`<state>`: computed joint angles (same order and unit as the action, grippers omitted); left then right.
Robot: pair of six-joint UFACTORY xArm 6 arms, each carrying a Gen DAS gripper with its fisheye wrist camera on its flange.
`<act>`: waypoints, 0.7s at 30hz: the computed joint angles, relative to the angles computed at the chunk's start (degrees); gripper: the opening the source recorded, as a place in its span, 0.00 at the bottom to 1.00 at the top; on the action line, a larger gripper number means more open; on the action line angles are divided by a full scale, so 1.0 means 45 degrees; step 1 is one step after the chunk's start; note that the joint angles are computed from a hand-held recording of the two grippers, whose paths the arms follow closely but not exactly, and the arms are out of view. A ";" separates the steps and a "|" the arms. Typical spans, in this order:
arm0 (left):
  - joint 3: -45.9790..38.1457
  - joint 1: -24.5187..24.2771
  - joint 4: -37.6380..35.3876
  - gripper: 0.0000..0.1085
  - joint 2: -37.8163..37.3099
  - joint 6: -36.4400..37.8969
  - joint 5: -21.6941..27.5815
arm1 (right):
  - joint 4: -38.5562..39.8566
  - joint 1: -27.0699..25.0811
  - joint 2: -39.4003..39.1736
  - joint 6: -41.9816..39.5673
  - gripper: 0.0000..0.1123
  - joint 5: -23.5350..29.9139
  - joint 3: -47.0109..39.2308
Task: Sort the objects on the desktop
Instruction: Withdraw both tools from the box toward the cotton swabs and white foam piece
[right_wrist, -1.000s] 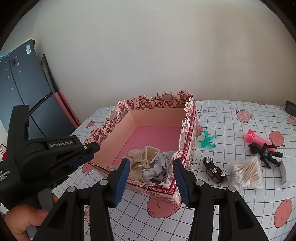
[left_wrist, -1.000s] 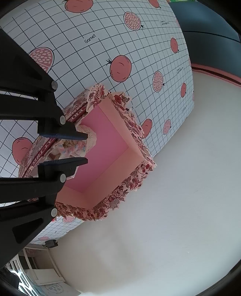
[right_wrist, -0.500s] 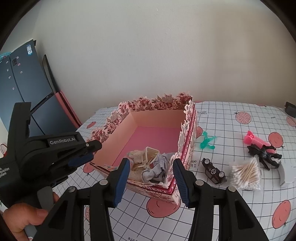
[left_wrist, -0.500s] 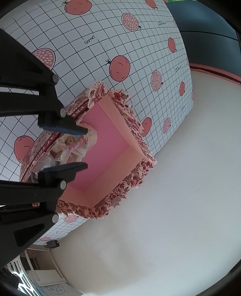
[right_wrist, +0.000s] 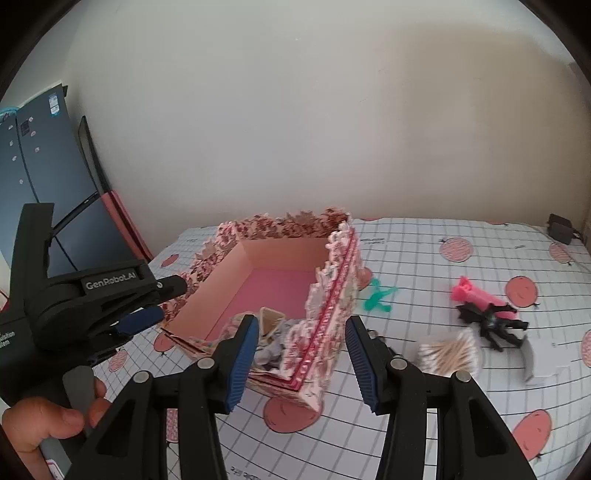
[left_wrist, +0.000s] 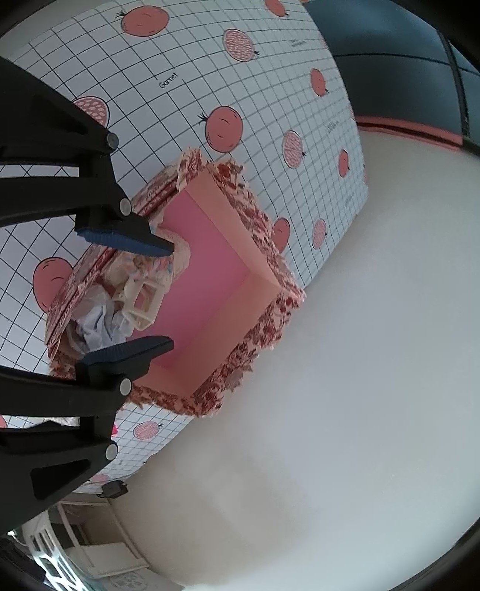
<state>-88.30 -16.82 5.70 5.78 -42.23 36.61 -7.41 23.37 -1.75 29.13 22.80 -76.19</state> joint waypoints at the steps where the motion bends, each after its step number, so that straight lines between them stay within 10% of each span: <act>1: -0.0057 -0.0058 0.0179 0.45 0.0014 -0.0037 0.0041 | -0.0010 -0.0068 -0.0108 0.0021 0.47 -0.0037 0.0092; 21: -0.1003 -0.1308 0.1480 0.65 0.0545 0.0569 0.0265 | -0.1427 -0.1962 -0.2177 0.1251 0.58 0.0224 0.1594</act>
